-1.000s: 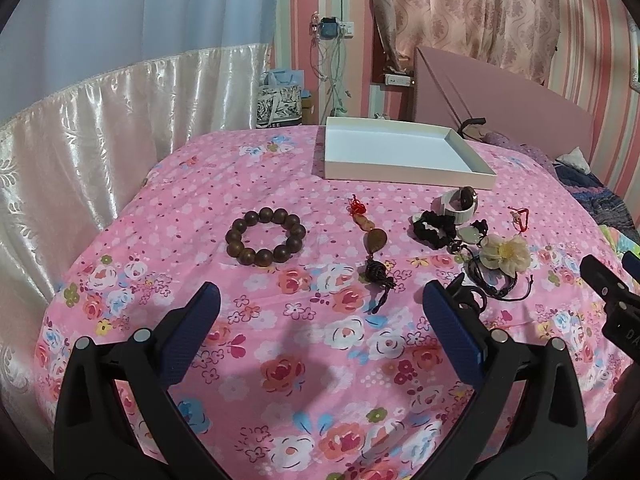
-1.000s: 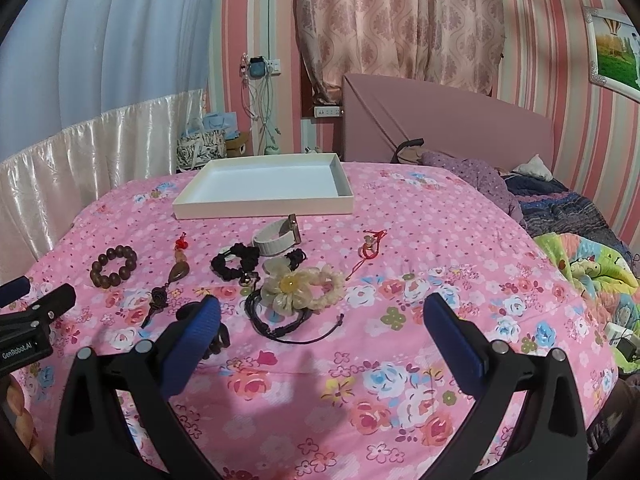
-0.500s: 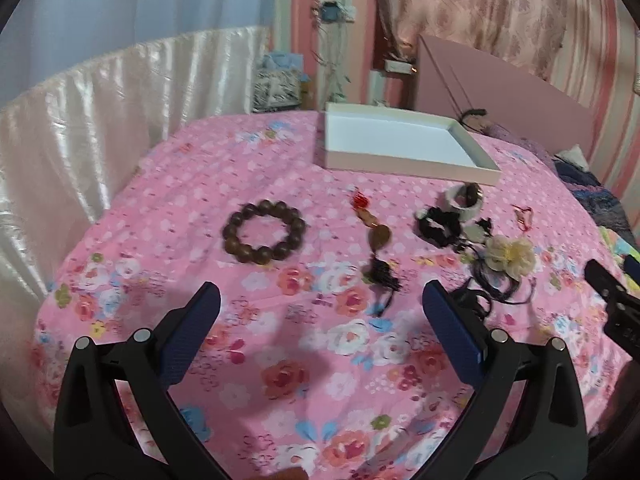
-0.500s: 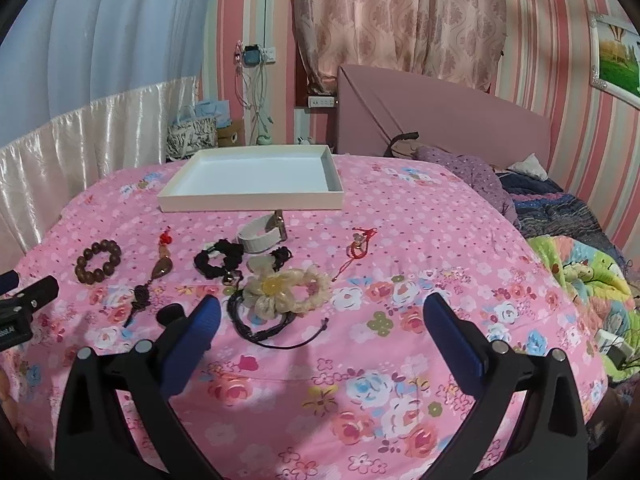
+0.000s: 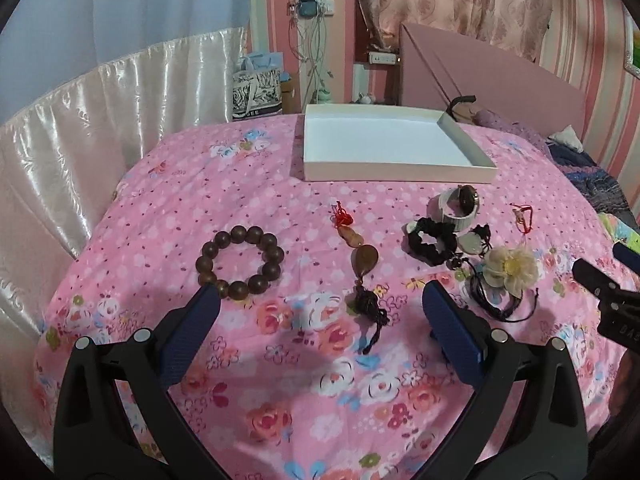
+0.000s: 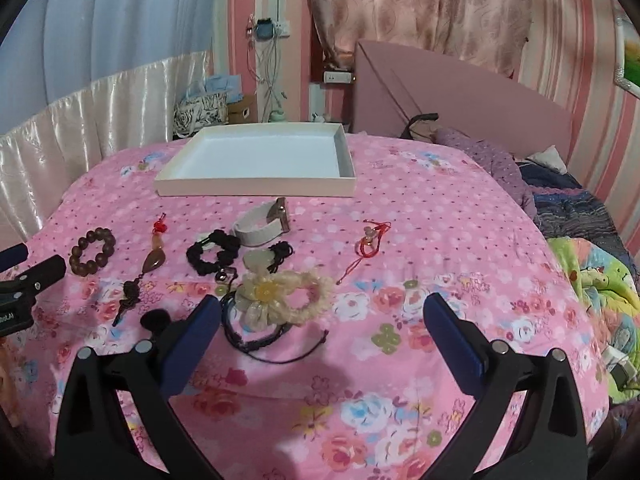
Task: Organize jewelry
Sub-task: 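Grasp the red-knot amber charm with left tool while right tool grasps red cord charm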
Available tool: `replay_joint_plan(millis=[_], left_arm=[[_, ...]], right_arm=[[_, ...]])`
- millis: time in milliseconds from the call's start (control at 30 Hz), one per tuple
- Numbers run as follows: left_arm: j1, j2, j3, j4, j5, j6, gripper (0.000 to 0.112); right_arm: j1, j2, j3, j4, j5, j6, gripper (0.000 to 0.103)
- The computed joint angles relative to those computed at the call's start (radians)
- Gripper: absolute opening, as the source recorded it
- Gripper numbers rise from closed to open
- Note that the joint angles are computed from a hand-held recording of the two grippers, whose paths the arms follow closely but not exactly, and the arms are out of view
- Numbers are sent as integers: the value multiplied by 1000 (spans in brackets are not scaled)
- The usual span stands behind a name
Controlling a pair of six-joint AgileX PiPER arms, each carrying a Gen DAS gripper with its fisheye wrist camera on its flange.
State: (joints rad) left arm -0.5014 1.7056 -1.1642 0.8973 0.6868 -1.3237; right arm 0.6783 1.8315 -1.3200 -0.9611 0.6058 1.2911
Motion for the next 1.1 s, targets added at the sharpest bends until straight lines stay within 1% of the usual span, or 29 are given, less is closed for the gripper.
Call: replay_joint_plan(millis=[100,167,233,333,400,467,567,667,767,800,867,900,933,967,1000,1033,1067,1100], left_arm=[[35,36,-58,-90,-1,104,100],[50,64,-104,-121,27,142,100],[65,85,-139,-153,33,181,100],[98,114,-195,-259,16,290,100],[114,138,-228,-310,6,355,100],[119,168,-273,-328,31,389,100],[138,216,-345,-365,65,435,100],[165,271,-419,-432,83,512,100],[187,337,-505,-485,115,567,100],[193,360,-536,-497,129,579,99],[212,411,-609,-541,157,611,98],[220,431,-634,-556,160,621,97],[228,465,-678,-565,177,627,96],[234,486,-704,-567,184,631,93],[236,508,-732,-562,195,632,89],[239,552,-794,-561,235,644,85],[248,581,-836,-581,262,667,78],[259,610,-879,-615,282,695,74]], right_arm=[[-25,30,-60,76,-2,-103,101],[-41,51,-92,123,-5,-161,101],[-53,80,-134,164,16,-207,101],[-86,113,-188,319,1,-361,101],[-97,132,-214,361,8,-407,101],[-105,148,-238,376,17,-433,101],[-132,182,-299,420,46,-494,101],[-160,238,-398,477,101,-556,100],[-194,292,-486,573,132,-649,100],[-200,316,-520,582,149,-663,98],[-211,362,-582,588,179,-688,88],[-216,389,-617,594,198,-698,86],[-229,427,-670,612,229,-715,81],[-237,449,-700,627,246,-727,74],[-251,479,-739,651,264,-747,70],[-265,508,-781,673,284,-767,62],[-275,529,-813,688,300,-781,58],[-286,553,-852,704,317,-795,57]])
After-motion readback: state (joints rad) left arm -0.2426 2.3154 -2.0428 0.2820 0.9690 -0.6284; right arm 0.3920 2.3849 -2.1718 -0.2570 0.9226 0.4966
